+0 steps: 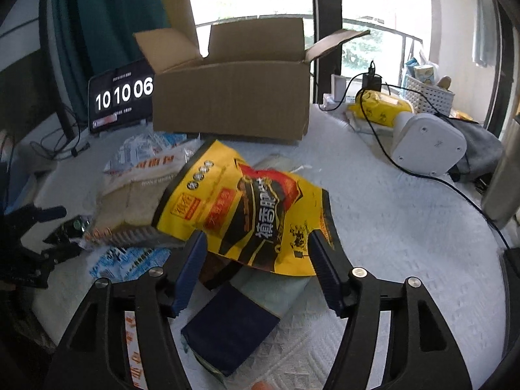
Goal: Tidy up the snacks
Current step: 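Grasp the black-gold bag with the left tool while the right tool grasps the yellow-black bag, then lift and carry the black-gold and yellow-black bags over the cardboard box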
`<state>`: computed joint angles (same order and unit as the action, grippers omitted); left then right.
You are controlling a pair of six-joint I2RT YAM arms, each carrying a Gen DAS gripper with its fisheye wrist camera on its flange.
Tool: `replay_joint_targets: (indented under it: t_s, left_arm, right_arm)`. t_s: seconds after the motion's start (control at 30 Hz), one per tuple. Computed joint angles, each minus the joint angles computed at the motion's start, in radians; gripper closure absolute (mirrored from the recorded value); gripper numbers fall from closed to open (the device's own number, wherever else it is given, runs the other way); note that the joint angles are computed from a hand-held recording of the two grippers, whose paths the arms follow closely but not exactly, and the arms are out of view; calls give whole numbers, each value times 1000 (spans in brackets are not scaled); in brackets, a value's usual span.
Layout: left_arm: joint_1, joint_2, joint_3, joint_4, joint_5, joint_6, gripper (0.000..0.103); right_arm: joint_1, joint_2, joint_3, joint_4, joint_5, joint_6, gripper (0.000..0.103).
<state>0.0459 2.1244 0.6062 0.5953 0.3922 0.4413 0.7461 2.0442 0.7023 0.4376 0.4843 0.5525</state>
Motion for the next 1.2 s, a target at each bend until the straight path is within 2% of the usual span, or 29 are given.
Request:
replay_joint_targets:
  t_s: [0.1, 0.17, 0.3, 0.33, 0.5, 0.6, 0.63, 0.67, 0.7, 0.73, 0.8, 1.0, 1.2]
  left_arm:
    - [-2, 14, 38, -47, -3, -2, 12]
    - [-2, 26, 69, -87, -3, -8, 23]
    - [-6, 39, 92, -123, 14, -1, 29]
    - [-6, 41, 98, -136, 21, 5, 33]
    - [-6, 40, 100, -150, 39, 31, 44]
    - [-11, 33, 86, -143, 52, 43, 54]
    - [-11, 30, 82, -142, 57, 46, 58]
    - [-9, 27, 75, -137, 62, 47, 60]
    - [-9, 25, 72, -136, 66, 42, 62]
    - [-4, 23, 68, -138, 81, 42, 68]
    - [-4, 16, 50, -118, 79, 39, 70]
    - [4, -15, -8, -58, 83, 37, 74]
    - [45, -84, -51, -65, 124, 52, 74]
  right_arm:
    - [1, 17, 8, -1, -8, -24, 30]
    - [14, 34, 34, -40, 5, -53, 28]
    - [25, 71, 76, -74, 43, -105, 28]
    - [22, 78, 87, -81, 50, -117, 28]
    - [4, 120, 155, -121, 124, -183, 28]
    - [-10, 152, 177, -90, 136, -212, 29]
    - [-12, 160, 179, -73, 134, -221, 33]
    - [-14, 169, 183, -57, 131, -234, 50]
    - [-15, 172, 188, -60, 135, -235, 71]
    - [-15, 177, 195, -67, 148, -227, 80]
    - [-15, 168, 180, -48, 160, -219, 91]
    - [2, 97, 98, 22, 225, -220, 98]
    - [35, -8, 30, 45, 278, -218, 100]
